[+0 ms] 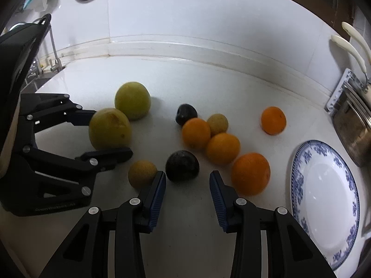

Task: Organize fruits
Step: 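Reach both tools toward the fruit cluster, left toward a pomelo, right toward a plum, then grasp the yellow pomelo with the left tool while the right tool grasps the dark plum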

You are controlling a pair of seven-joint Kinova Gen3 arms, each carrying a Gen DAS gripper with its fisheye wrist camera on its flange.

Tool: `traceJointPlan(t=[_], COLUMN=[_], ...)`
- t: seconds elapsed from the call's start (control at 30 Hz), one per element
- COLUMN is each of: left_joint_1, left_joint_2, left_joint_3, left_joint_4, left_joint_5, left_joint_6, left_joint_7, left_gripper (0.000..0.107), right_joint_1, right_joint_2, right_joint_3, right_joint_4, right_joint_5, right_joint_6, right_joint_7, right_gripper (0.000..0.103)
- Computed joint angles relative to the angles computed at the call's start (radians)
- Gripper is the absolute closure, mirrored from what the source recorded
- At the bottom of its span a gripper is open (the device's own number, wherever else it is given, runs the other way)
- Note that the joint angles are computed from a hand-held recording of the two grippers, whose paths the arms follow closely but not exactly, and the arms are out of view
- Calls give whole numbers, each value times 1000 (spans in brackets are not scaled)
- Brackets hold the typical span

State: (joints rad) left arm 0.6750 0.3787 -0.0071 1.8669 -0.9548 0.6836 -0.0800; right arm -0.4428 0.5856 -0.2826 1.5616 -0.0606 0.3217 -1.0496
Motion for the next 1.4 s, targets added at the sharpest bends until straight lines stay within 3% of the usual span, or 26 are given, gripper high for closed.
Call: traceJointPlan(t=[0.3,0.4,0.5,0.87,1.27,1.4], left_joint_1=[-1,-2,-2,19,38,45], left_joint_2=[-20,-26,-33,-99,-112,-102], left_joint_3=[-2,2,11,65,125,125], left_joint_4=[17,23,26,40,-21,-52], left_joint_5=[-6,-17,-23,-75,-125,-130], left_joint_6=[2,8,7,59,102,85], left_joint_7=[44,64,77,139,124,109], left_gripper=[59,59,59,59,59,59], right_joint_1=[-26,-47,-20,-16,-60,-102], right_joint_2=[22,15,9,-112,-273,-316], right_joint_3=[13,38,15,24,116,183], right_joint_4=[-38,-28,-26,119,304,351], right_joint_5=[0,5,-13,-30,13,39], right_joint_6=[28,14,31,-82,-240,-278], right_joint_7=[-10,-38,-44,-136,-348,-407], right_gripper=[63,71,71,71,71,71])
